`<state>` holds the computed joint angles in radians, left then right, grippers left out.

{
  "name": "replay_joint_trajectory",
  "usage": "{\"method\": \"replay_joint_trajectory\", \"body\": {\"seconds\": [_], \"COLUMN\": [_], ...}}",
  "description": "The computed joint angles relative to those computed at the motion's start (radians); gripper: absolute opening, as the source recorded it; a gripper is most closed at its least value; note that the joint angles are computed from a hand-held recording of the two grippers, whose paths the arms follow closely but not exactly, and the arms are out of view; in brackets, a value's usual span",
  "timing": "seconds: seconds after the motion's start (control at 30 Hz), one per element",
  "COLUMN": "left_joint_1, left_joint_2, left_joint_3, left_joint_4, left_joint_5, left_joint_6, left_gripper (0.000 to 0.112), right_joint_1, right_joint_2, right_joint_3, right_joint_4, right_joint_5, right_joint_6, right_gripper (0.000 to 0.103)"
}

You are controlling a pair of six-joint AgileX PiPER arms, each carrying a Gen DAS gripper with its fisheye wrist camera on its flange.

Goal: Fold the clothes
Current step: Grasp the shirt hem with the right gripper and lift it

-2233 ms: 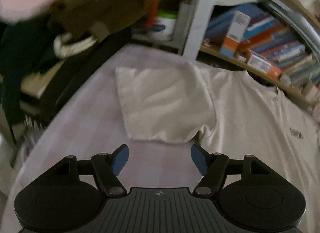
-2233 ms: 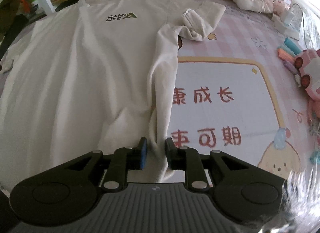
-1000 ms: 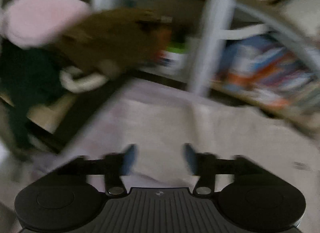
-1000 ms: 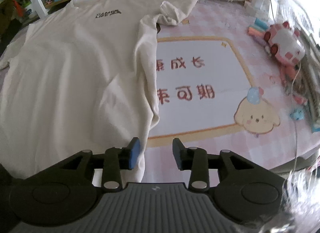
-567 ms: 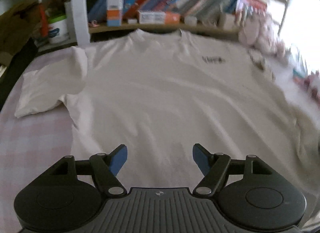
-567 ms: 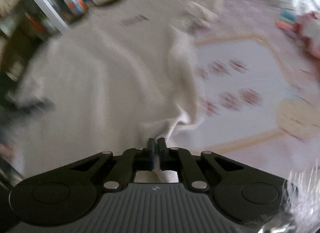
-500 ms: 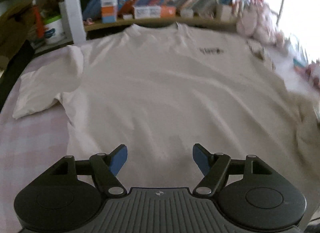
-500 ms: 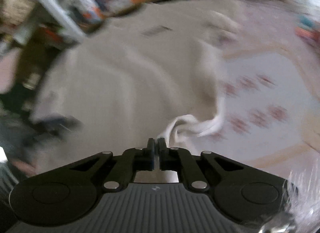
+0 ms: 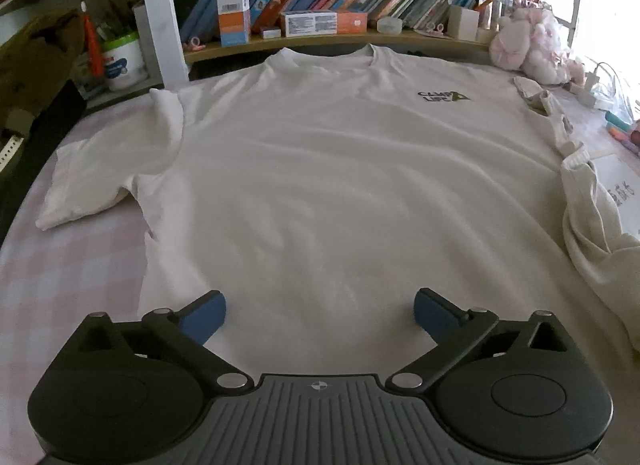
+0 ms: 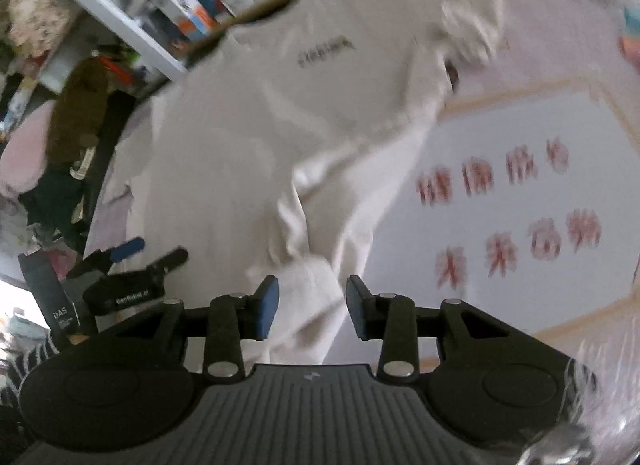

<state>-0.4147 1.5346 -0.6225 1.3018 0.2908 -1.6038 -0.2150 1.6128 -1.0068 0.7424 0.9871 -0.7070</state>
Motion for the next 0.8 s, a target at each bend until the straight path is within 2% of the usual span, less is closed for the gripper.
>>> {"method": "replay_joint_trajectory", "body": {"seconds": [0.13,0.23,0.27,0.3,0.37,0.53,0.6,0.67,0.8], "left_joint_1": [0.006,0.003,0.003,0.002,0.005,0.023,0.029,0.033,0.040], "left_joint_2": [0.007,0.007,0.007,0.008,0.008,0.002,0.001,0.001,0.003], "left_joint_3": [-0.007,-0.004,-0.003,-0.002,-0.003,-0.004,-0.003,-0.004,-0.004], "left_joint_4": [-0.008,0.017,0.026,0.035,0.027,-0.028,-0.040,-0.046,-0.051], "left_joint_5": [-0.006,-0.004,-0.004,-0.004,-0.008,-0.032,-0.041,-0.046,-0.054], "left_joint_6": [0.014,-0.012,-0.021,-0.030,-0.017,0.068,0.089,0.101,0.115], "left_gripper": [0.103,0.103,0.103,0.103,0.103,0.103,0.103,0.103,0.103], "right_joint_1": [-0.034,-0.053,-0.054,-0.057,-0.067,-0.243,-0.312,-0.352,-0.353], "right_joint_2": [0.075,0.123,0.126,0.110,0.074,-0.184,-0.264,-0.313,-0.315], "right_joint_3": [0.031,0.049,0.052,0.059,0.074,0.098,0.112,0.143,0.232], "right_joint_4": [0.119,0.189,0.186,0.175,0.149,-0.079,-0.210,-0.328,-0.445], "right_joint_5": [0.041,0.041,0.035,0.031,0.028,0.104,0.108,0.078,-0.026], "right_joint_6": [0.069,0.146,0.168,0.168,0.168,0.135,0.180,0.233,0.325], "right_gripper": [0.043,0.040,0.028,0.011,0.008,0.007,0.007,0.007,0.007]}}
